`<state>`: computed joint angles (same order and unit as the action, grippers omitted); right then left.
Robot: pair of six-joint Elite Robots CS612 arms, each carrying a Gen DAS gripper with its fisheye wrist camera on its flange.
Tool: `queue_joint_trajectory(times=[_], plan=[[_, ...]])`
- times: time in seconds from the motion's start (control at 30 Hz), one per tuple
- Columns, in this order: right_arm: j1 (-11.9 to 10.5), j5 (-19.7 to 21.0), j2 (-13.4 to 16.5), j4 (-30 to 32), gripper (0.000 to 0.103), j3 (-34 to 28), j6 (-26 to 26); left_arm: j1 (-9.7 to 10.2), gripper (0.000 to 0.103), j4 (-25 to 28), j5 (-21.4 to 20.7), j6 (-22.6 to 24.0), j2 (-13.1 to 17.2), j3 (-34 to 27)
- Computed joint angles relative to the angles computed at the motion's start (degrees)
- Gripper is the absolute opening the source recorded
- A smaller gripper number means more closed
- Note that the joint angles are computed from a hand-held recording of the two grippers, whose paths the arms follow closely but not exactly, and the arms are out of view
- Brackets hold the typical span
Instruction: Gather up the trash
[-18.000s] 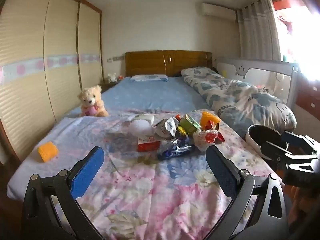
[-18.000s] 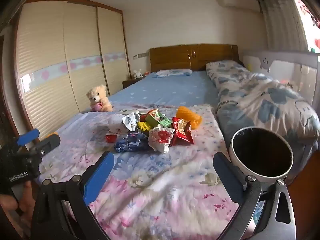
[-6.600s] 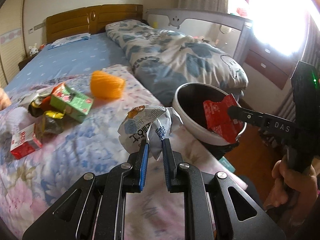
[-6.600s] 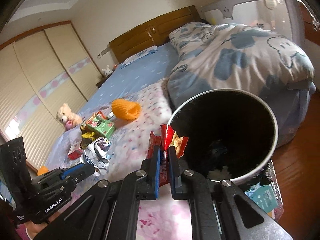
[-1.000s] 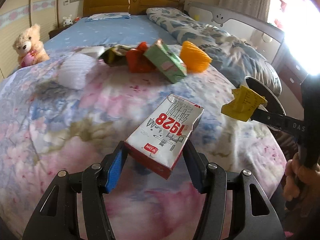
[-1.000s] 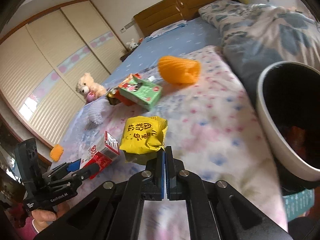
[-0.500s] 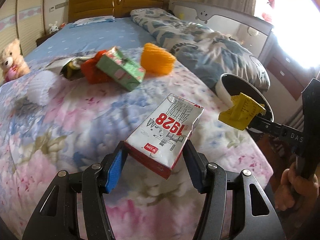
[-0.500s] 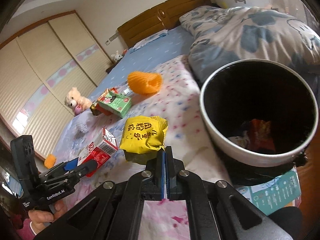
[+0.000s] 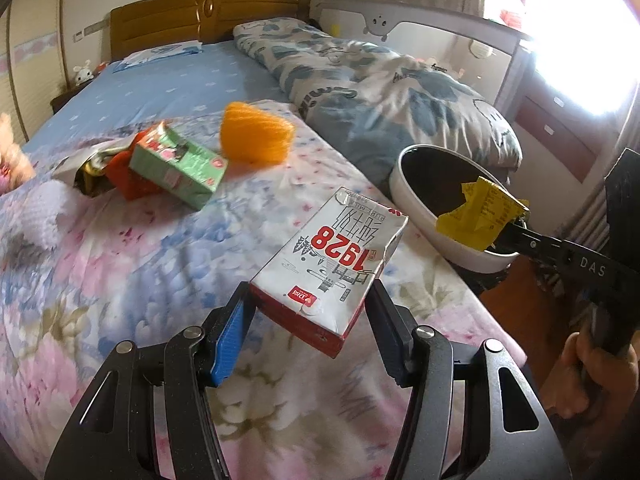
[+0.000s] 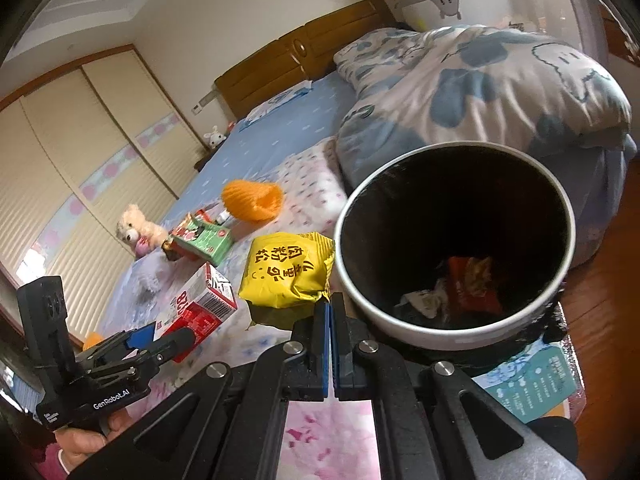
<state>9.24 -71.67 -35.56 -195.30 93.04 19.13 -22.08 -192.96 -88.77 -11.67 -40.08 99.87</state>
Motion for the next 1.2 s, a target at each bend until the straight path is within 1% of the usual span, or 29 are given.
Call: queue_joint_trajectory(times=[0.63, 1.0, 1.2], plan=[[-2.9, -4.4, -1.4, -2.5, 0.000, 3.1, 2.5, -2.49, 0.057, 2.8, -1.3, 4.1, 1.0, -4.4], [-3.7, -6.8, -1.7, -1.1, 0.000, 3.1, 2.1, -3.63, 0.057, 5.3, -1.5, 5.7, 1.9, -7.6], [-4.0, -7.2, -1.4, -0.3, 0.000, 2.5, 2.2, -3.96, 0.057, 6.8, -1.3, 6.1, 2.5, -9.2]])
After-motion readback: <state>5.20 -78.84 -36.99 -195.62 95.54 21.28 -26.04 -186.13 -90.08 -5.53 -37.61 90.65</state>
